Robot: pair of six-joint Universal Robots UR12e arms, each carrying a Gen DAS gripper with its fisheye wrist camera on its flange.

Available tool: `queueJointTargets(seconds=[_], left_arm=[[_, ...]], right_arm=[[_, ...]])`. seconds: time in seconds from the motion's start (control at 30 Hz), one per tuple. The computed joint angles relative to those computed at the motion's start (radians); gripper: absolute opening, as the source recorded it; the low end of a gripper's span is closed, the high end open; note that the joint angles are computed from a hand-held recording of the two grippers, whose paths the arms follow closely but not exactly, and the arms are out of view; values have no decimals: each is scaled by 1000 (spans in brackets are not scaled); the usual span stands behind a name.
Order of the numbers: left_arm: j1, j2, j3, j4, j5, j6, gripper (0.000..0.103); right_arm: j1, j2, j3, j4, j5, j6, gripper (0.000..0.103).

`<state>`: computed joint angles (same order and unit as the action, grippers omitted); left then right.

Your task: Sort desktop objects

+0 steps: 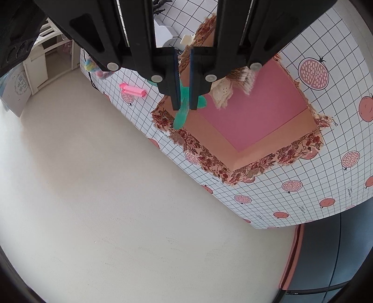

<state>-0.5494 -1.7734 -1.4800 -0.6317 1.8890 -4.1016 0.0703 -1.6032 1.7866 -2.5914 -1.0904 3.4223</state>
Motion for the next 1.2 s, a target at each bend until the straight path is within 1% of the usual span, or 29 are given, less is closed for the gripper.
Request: queueJointTargets(seconds=[0.3,0.8,0.97,1.2], left_arm=[[12,11,-15,-33,0,-46,7],[21,33,-43,-57,20,-119,7],[22,39,-48,-77,33,-146,7],[25,47,-49,-141,56,-205,7]], right_arm=[[24,13,-8,4,11,-28,16],[58,37,-23,15,33,-76,16],[62,43,-22,2,52,-84,16],[71,50,-22,-8,70,-98,16]])
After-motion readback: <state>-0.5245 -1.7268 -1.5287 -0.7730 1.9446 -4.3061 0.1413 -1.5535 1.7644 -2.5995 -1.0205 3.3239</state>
